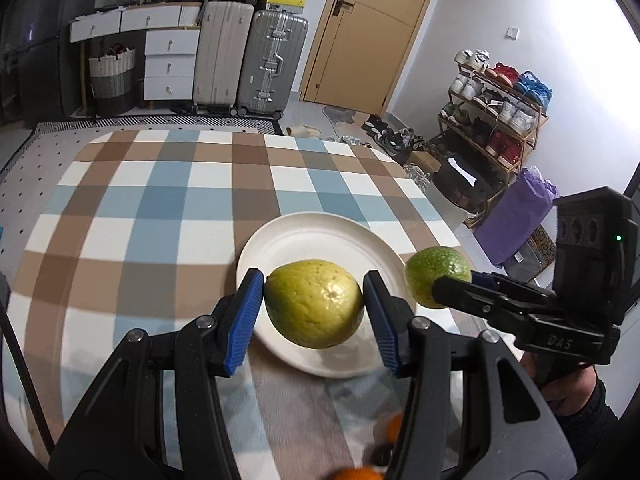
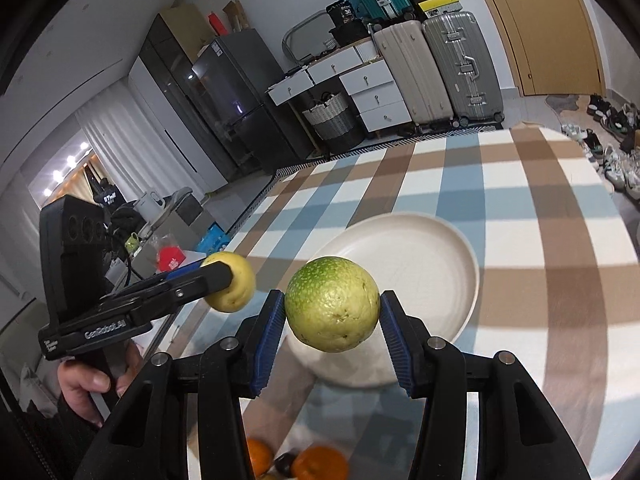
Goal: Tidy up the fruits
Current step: 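Carry both fruits onto the cream plate and open both grippers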
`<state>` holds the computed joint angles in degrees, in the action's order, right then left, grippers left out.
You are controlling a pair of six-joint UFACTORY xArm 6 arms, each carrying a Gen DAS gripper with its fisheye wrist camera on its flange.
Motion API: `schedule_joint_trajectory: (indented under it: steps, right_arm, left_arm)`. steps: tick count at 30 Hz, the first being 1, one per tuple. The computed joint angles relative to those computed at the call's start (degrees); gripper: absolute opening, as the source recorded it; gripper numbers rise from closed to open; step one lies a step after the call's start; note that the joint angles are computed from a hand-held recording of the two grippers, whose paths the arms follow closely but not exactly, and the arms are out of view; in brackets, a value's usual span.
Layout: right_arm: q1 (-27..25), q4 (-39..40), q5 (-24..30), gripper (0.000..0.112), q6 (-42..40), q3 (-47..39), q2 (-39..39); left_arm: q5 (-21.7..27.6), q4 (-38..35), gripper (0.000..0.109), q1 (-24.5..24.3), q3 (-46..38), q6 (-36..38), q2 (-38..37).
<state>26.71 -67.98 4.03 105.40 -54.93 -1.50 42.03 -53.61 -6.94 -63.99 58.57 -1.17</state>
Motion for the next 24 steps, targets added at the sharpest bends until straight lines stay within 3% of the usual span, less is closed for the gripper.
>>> schedule_joint_trajectory:
  steps: [5,12,17,24]
  right_arm:
    - [-3.21,5.45,-2.51,0.049,-8.81,-2.06,3.22]
    - [-4.54,24.74,-5.10,0.049,-31.12,-4.33,10.11]
    - [-4.85,29.08,-5.06,0.049,-36.32,-5.43,12.70]
    - [-3.96,44.54,-4.27,0.049,-50.38,-5.90,15.02]
  left_arm:
    - [-1.04,3.59,0.049,-2.91,-8.69,-5.20,9.49]
    - [-2.07,7.00,0.049,-5.69,-17.98,-8.96,19.60]
    - [-0.85,7.85,0.049,-6.41,-23.76,-11.19,24.91]
    - [1.26,9.54,0.049,-6.74,-29.94,-15.09,30.26]
